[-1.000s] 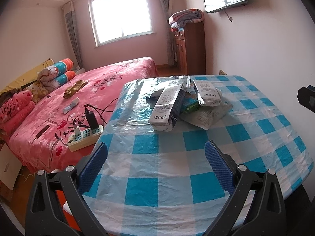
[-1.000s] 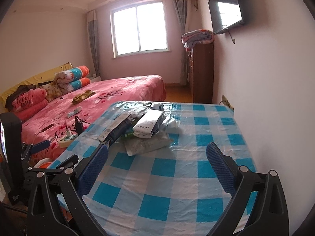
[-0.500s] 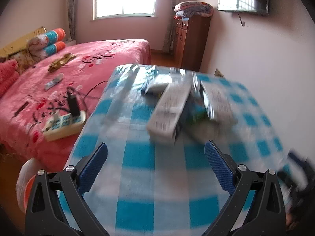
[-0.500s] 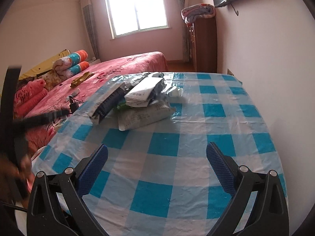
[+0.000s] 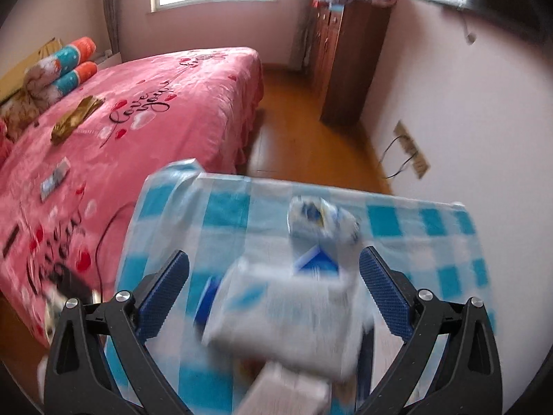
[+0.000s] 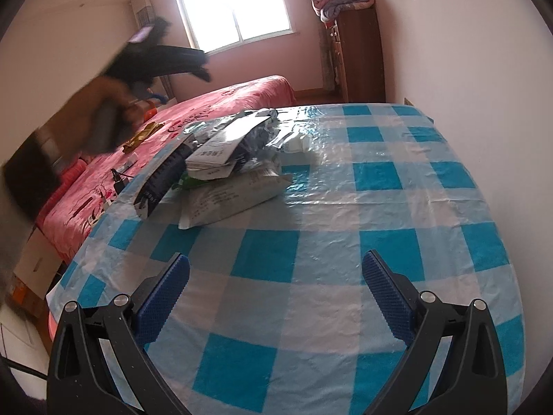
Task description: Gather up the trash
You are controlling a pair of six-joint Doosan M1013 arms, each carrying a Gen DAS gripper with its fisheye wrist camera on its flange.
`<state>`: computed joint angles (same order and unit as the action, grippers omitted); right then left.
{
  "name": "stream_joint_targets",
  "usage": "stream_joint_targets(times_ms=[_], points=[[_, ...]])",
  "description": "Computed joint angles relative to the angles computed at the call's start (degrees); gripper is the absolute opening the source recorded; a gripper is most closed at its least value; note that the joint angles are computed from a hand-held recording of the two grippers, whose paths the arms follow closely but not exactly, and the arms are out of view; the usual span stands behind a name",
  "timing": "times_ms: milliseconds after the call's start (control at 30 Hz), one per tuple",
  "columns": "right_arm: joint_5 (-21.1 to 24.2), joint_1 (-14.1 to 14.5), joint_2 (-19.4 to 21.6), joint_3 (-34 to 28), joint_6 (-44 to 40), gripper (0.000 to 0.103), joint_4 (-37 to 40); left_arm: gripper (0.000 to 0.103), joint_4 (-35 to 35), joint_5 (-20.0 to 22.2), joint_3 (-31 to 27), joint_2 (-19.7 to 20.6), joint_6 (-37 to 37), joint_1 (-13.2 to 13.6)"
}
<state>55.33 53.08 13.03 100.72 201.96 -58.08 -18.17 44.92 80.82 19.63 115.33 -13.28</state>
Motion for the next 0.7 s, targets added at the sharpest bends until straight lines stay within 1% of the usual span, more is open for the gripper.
stream_joint_targets(times_ms=[67, 100, 167, 200, 267, 333, 433, 567, 667, 700], points=[[-1.9, -0.8, -0.6, 0.8, -0.6, 0.098, 0.6, 0.099, 5.4, 1.9, -4.3, 3.5, -4.2, -2.1], [-2.5, -1.1, -0.7, 1.1, -0.6, 0.098, 0.7, 0.099, 8.6, 2.2, -6.0, 5.0, -6.9, -3.0], [-3.6, -1.5, -1.1, 1.7, 0.0, 0.098, 0.9, 0.099, 10.8, 4.6, -8.8, 7.3, -9.6, -3.8], [-4.3, -1.7, -1.3, 2.1, 0.4, 0.098, 0.5, 0.099, 11.6, 6.8, -11.1, 9.1, -11.3, -4.2], [-4.7, -1.9, -1.5, 2.5, 0.9, 0.098, 0.0, 0.099, 13.0, 9.8, -14.0, 11.4, -13.7, -4.7], [-5.3, -1.9, -1.8, 3.0, 2.0, 0.098, -1.1, 0.099, 14.9, 12.0, -16.2, 13.2, -15.3, -5.3], [-5.8, -2.0, -2.0, 3.6, 2.8, 0.098, -2.1, 0.099, 16.2, 14.1, -17.9, 14.8, -16.4, -5.6], [-6.9, -2.5, -2.1, 4.0, 3.1, 0.098, -1.9, 0.097, 14.4, 16.0, -19.9, 16.5, -17.2, -5.4], [-7.4, -2.8, -2.0, 4.3, 3.1, 0.098, -1.2, 0.090, 14.8, 17.1, -20.5, 17.3, -17.6, -5.9], [-7.4, -2.9, -2.0, 4.3, 3.2, 0.098, -1.1, 0.083, 14.9, 17.5, -20.5, 17.4, -17.6, -6.0]])
